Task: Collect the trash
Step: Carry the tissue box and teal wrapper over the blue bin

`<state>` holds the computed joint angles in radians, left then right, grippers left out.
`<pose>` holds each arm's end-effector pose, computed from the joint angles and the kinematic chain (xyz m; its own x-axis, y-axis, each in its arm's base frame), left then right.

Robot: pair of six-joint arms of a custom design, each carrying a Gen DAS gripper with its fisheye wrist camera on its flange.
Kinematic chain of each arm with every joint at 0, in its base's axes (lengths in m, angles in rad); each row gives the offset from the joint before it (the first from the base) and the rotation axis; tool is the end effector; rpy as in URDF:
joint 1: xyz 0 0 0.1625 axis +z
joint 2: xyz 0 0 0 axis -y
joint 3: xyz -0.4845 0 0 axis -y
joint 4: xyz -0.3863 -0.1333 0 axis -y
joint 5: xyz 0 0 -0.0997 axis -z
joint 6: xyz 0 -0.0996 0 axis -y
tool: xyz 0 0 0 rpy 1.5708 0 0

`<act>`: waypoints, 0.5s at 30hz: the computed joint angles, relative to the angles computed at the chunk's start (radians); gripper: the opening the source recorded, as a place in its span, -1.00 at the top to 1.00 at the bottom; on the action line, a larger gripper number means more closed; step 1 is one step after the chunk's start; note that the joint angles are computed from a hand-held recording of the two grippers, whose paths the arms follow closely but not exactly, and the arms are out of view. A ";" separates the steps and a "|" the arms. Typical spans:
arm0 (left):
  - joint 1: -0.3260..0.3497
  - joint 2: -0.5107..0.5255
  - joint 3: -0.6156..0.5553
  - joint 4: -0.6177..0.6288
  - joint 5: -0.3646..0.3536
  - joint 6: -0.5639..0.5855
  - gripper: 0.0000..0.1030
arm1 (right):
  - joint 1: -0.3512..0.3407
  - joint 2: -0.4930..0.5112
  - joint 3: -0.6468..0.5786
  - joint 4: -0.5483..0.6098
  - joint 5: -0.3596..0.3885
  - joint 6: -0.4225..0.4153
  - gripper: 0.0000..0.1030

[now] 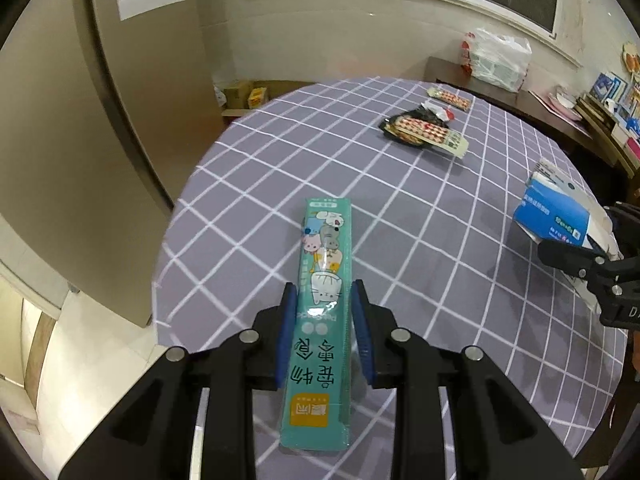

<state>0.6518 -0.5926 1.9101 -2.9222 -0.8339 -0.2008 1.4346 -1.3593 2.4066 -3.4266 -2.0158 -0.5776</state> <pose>-0.3562 -0.5237 -0.0112 -0.6164 0.4424 -0.6514 0.6854 0.7088 -0.1672 0.0314 -0.4370 0.3117 -0.7650 -0.0125 0.6440 -0.3866 0.8085 -0.4436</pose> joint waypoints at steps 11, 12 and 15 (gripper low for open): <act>0.011 -0.102 0.099 -0.045 0.080 -0.028 0.48 | 0.139 0.108 -0.060 0.022 -0.018 0.024 -0.42; 0.013 -0.114 0.109 -0.045 0.090 -0.036 0.48 | 0.155 0.125 -0.069 0.027 -0.019 0.026 -0.42; 0.021 -0.150 0.140 -0.037 0.116 -0.063 0.48 | 0.185 0.157 -0.089 0.045 -0.014 0.032 -0.42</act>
